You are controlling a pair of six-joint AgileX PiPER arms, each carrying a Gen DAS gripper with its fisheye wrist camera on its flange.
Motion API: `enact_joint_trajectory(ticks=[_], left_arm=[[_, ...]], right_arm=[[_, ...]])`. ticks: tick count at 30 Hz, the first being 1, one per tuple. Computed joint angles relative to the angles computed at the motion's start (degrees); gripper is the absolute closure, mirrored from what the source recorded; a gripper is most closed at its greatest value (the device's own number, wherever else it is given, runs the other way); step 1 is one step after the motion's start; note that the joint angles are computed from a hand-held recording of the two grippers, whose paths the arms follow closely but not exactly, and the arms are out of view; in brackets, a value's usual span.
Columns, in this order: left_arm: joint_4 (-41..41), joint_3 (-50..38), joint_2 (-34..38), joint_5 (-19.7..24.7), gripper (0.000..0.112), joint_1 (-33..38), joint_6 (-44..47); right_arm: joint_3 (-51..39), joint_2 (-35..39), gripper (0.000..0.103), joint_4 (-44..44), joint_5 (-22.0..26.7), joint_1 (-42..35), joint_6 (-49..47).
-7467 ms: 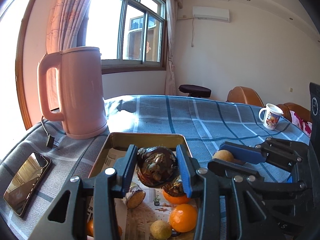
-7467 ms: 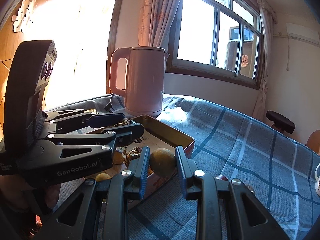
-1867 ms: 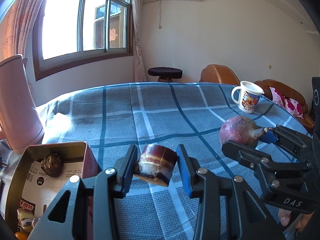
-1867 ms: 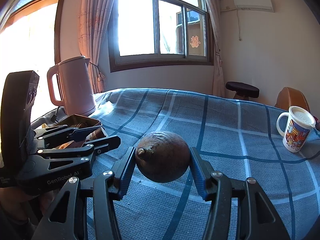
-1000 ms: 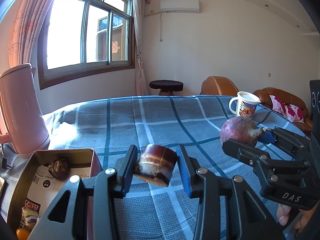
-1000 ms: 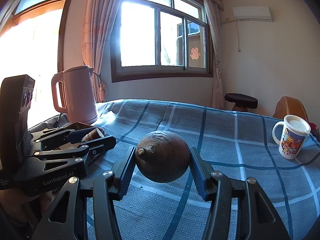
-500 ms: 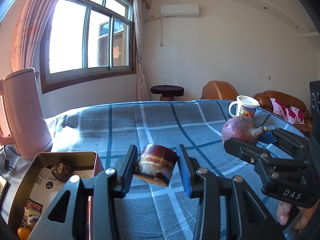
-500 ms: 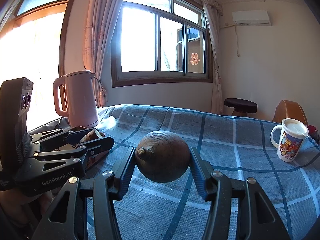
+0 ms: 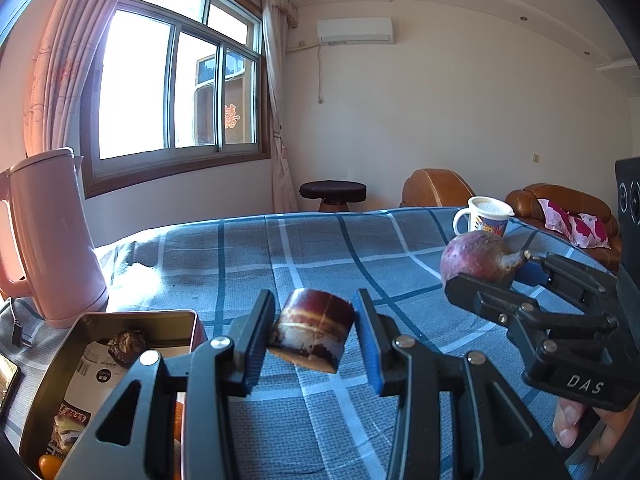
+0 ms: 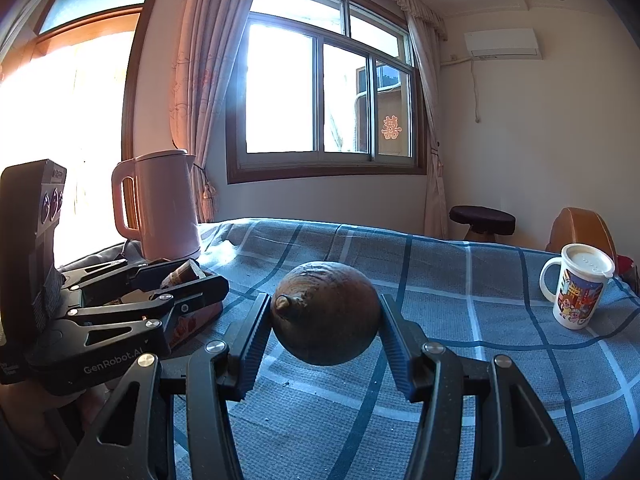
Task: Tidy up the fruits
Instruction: 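Lift the cake roll slice with the left tool while the right lifts the large brown fruit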
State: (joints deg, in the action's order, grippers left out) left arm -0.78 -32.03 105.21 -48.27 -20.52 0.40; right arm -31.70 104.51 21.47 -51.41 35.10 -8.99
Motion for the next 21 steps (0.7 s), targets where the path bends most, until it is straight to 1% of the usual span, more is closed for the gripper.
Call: enact_joint_trajectory(ticks=[6, 14, 17, 21], left_arm=[[0.1, 0.7, -0.1, -1.0, 0.07, 0.0, 0.2], [1.1, 0.7, -0.3, -0.7, 0.07, 0.3, -0.4], [1.7, 0.7, -0.6, 0.0, 0.07, 0.6, -0.9], [2.7, 1.5, -1.1, -0.4, 0.07, 1.2, -1.8]], right_arm=[[0.9, -0.4, 0.048, 0.2, -0.9, 0.6, 0.0], [1.2, -0.5, 0.048, 0.3, -1.1, 0.7, 0.0], [1.0, -0.5, 0.048, -0.1, -0.5, 0.4, -0.1], [0.5, -0.6, 0.048, 0.8, 0.3, 0.8, -1.5]])
